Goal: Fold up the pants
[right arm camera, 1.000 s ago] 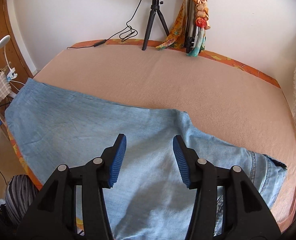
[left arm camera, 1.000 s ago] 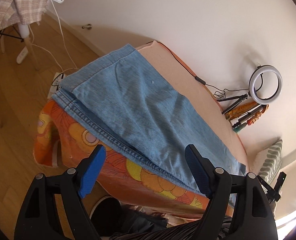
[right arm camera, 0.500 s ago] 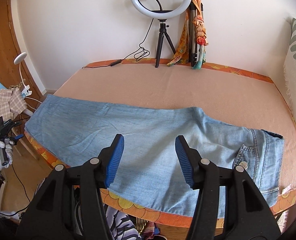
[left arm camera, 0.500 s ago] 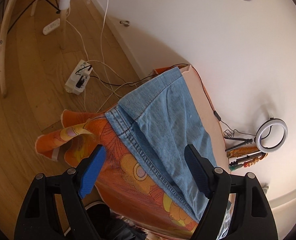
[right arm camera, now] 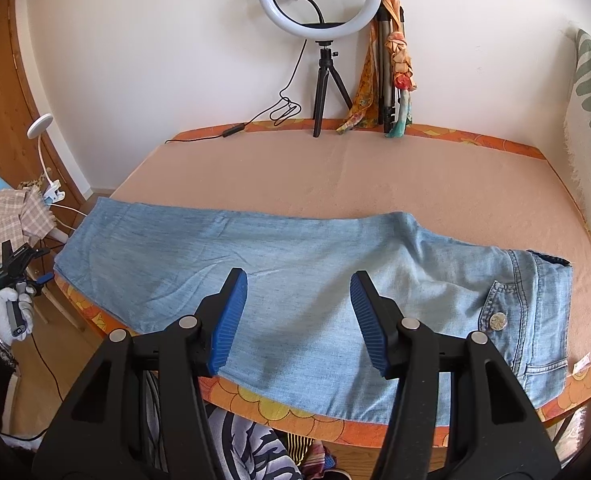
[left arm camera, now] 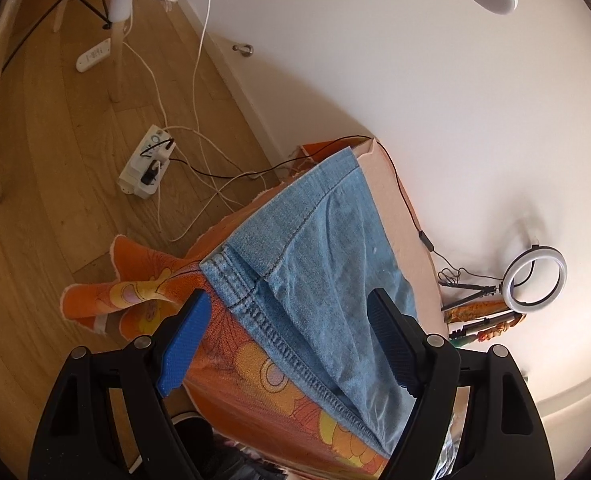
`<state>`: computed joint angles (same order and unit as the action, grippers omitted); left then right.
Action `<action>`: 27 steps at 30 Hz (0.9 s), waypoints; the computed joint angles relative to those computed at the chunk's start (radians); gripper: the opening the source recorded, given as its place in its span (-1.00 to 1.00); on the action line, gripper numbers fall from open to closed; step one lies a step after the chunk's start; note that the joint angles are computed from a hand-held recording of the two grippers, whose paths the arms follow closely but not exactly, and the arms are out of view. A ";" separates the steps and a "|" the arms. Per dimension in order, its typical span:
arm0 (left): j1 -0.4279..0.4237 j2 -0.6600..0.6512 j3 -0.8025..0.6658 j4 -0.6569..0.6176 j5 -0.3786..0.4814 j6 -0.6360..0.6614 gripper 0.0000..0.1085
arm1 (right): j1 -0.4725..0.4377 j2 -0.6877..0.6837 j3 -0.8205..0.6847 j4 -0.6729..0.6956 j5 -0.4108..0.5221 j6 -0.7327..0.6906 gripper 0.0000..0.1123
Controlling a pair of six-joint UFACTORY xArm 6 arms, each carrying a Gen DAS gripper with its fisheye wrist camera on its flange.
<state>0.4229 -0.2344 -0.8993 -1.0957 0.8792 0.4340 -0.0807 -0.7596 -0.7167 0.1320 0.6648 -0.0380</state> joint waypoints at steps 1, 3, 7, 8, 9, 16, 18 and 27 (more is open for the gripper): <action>-0.003 0.006 -0.006 -0.001 0.001 0.004 0.46 | 0.003 0.001 -0.002 -0.003 0.000 0.003 0.00; -0.015 0.015 -0.014 -0.002 -0.010 0.010 0.45 | 0.008 0.003 -0.005 -0.004 -0.001 0.003 0.00; -0.029 0.018 -0.014 -0.029 -0.018 0.019 0.45 | 0.014 0.012 -0.019 0.001 0.001 0.005 0.00; -0.022 0.010 -0.004 -0.053 0.010 0.032 0.45 | 0.017 0.015 -0.021 -0.002 0.000 0.011 0.00; -0.015 0.003 0.008 -0.073 0.035 0.052 0.45 | 0.020 0.019 -0.026 -0.003 0.002 0.016 0.00; -0.067 0.021 -0.010 -0.085 -0.035 0.045 0.39 | 0.038 0.053 -0.039 -0.004 -0.005 0.030 0.01; -0.099 0.035 -0.027 -0.044 -0.082 0.021 0.36 | 0.042 0.066 -0.047 0.032 -0.010 0.023 0.01; -0.098 0.105 -0.053 -0.141 -0.059 0.094 -0.67 | 0.082 0.100 -0.066 0.033 -0.014 0.031 0.01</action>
